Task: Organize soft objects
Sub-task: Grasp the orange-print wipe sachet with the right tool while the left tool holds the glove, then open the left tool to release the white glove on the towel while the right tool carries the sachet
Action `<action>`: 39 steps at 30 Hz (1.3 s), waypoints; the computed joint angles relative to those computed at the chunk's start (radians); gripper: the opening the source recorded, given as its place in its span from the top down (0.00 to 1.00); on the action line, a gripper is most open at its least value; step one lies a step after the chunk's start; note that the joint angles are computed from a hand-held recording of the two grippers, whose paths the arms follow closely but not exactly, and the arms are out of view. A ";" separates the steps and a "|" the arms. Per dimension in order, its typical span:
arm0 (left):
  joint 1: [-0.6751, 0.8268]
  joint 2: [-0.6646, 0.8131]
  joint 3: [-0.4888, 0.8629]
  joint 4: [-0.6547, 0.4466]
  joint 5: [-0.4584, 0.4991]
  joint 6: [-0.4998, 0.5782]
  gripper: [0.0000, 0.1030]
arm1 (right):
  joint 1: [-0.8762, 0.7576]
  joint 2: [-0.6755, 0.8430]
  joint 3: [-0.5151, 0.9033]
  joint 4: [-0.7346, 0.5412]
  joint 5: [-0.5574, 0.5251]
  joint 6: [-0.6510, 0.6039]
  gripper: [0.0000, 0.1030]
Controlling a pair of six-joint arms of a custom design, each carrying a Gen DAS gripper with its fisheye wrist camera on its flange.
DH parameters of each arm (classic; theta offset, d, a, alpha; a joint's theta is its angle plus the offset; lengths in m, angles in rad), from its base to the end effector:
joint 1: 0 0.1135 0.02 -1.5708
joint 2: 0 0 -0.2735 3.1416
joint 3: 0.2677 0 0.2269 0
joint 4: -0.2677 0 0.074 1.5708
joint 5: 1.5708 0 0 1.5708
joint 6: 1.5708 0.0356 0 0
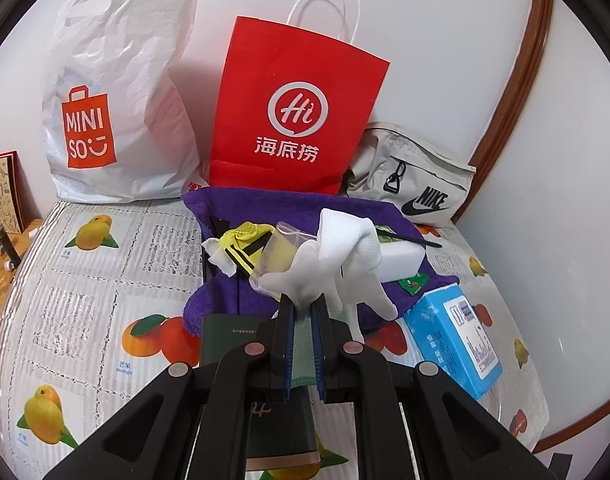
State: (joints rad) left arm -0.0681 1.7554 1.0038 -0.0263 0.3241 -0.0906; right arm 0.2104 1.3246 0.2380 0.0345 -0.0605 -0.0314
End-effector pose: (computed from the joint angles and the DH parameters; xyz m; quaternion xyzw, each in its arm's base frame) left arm 0.3462 -0.0350 0.2012 0.0521 0.9110 -0.1786 0.3681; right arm 0.1586 0.0361 0.1179 -0.1242 0.9581 0.0520 0.2527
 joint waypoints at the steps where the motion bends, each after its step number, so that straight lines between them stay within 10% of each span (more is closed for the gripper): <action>1: -0.001 0.005 0.007 -0.001 0.001 -0.004 0.92 | -0.008 -0.005 0.003 -0.008 -0.013 -0.002 0.73; 10: -0.042 0.084 0.125 -0.031 -0.058 -0.034 0.92 | -0.184 -0.005 0.063 -0.024 -0.177 -0.116 0.94; 34: -0.118 0.426 0.550 -0.231 -0.212 -0.066 0.91 | -0.533 0.174 0.378 0.021 -0.369 -0.280 0.94; 39: -0.114 0.457 0.595 -0.261 -0.238 -0.079 0.77 | -0.522 0.229 0.458 0.037 -0.375 -0.255 0.94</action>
State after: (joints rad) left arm -0.1825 2.2128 1.5989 -0.2877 0.0863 -0.1697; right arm -0.3115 1.5532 0.6956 0.0719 -0.4359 -0.2862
